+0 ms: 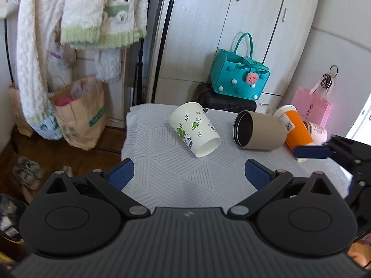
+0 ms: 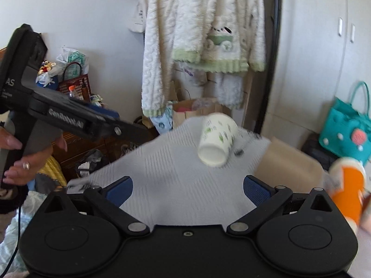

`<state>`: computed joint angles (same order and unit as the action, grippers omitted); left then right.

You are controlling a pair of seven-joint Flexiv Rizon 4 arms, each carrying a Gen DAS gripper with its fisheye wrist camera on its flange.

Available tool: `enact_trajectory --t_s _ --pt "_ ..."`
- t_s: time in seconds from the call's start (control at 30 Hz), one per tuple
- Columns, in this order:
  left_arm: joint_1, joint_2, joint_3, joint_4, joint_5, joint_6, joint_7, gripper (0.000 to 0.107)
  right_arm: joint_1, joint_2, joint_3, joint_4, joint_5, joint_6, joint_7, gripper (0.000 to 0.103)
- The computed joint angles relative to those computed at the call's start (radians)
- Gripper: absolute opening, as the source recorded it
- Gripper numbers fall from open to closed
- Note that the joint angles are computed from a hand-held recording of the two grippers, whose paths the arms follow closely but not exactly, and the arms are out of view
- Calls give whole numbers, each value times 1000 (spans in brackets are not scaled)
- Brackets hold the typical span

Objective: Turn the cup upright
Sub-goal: 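Move the right tool to the white leaf-print paper cup and close on it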

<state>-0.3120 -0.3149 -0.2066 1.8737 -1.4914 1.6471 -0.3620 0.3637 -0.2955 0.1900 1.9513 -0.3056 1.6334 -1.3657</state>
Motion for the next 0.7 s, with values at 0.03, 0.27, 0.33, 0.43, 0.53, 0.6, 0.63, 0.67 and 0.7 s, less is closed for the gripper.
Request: enact_trajectory --t_s 0.03,0.27,0.33,0.43,0.53,0.6,0.63,0.67,0.7 --pt "9 -13 -1 -14 -5 -18 0 103 12 -18 -15 -17 -12 7 -3 103" --pt "34 -95 -9 -103 -44 -47 28 103 153 -144 -196 -146 -139 -17 13 95" --pt "38 -118 -12 -131 -70 -49 40 103 180 -179 -237 -177 -169 -22 16 90" --pt "34 -146 0 -171 -128 -65 72 103 211 -227 -286 -222 -194 -22 32 88" --pt "40 -164 11 -184 -103 -92 39 103 254 -266 -355 -255 -207 -13 63 87" --pt "46 -173 8 -190 -88 -95 28 103 277 -284 -392 -271 -216 -7 78 87" --pt "50 -176 3 -193 -91 -96 33 103 280 -290 -400 -278 -219 -10 79 86" --pt "53 -179 0 -196 -92 -97 36 103 294 -296 -423 -283 -225 -8 85 83" --pt "56 -180 -2 -197 -95 -100 39 103 304 -303 -440 -288 -229 -5 91 83"
